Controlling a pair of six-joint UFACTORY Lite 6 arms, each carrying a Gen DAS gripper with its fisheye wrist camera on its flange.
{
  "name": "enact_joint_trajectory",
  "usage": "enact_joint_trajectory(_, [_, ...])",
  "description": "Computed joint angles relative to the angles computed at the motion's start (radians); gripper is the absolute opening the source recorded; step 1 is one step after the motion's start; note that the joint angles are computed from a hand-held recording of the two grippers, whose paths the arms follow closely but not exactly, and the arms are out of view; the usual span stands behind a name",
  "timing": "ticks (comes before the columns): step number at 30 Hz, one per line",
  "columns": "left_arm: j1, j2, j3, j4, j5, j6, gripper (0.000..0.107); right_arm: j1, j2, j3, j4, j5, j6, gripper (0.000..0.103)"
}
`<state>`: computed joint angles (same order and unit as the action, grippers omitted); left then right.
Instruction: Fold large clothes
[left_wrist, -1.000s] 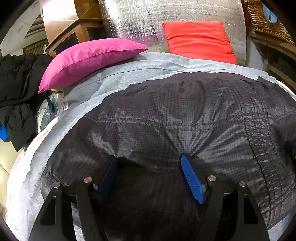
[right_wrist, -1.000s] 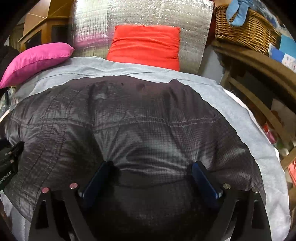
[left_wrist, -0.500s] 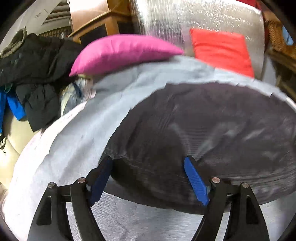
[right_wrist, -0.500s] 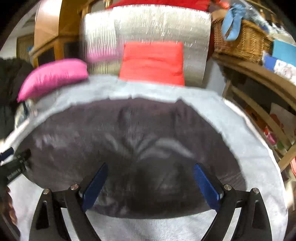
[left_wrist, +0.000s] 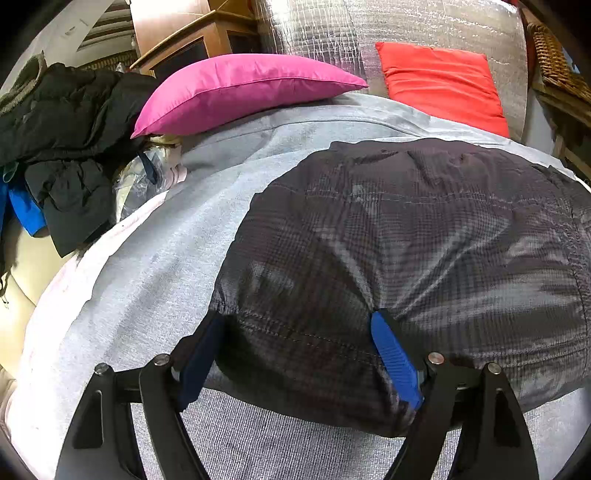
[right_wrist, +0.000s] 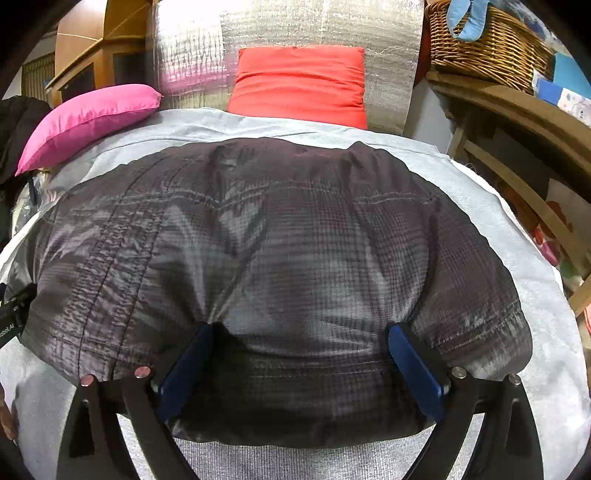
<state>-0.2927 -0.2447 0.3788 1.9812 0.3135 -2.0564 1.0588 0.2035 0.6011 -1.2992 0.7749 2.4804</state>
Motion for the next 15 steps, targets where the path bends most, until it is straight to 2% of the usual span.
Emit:
enact_joint_trajectory(4, [0.007,-0.009,0.002,-0.036,-0.016,0.04,0.083,-0.002,-0.122,0.008,0.118,0.019,-0.153,0.097])
enact_joint_trajectory(7, [0.01,-0.013,-0.008,0.015,-0.015,-0.002,0.084,0.055,-0.259,-0.054,0.15,0.132,-0.136,0.097])
enact_joint_trajectory(9, [-0.004,-0.01,-0.013,0.019,0.003,-0.018,0.084,0.043,-0.314,-0.103,0.156,0.142,-0.128,0.097])
enact_joint_trajectory(11, [-0.014,-0.004,-0.015,0.022,0.014,-0.027,0.084,-0.048,-0.33,-0.176,0.143,0.06,-0.109,0.097])
enact_joint_trajectory(13, [-0.01,-0.002,-0.014,0.036,0.01,-0.039,0.084,-0.12,-0.325,-0.252,0.027,-0.049,-0.006,0.098])
enact_joint_trajectory(15, [-0.004,0.0,-0.012,0.041,0.001,-0.041,0.084,-0.132,-0.332,-0.269,-0.007,-0.061,0.013,0.101])
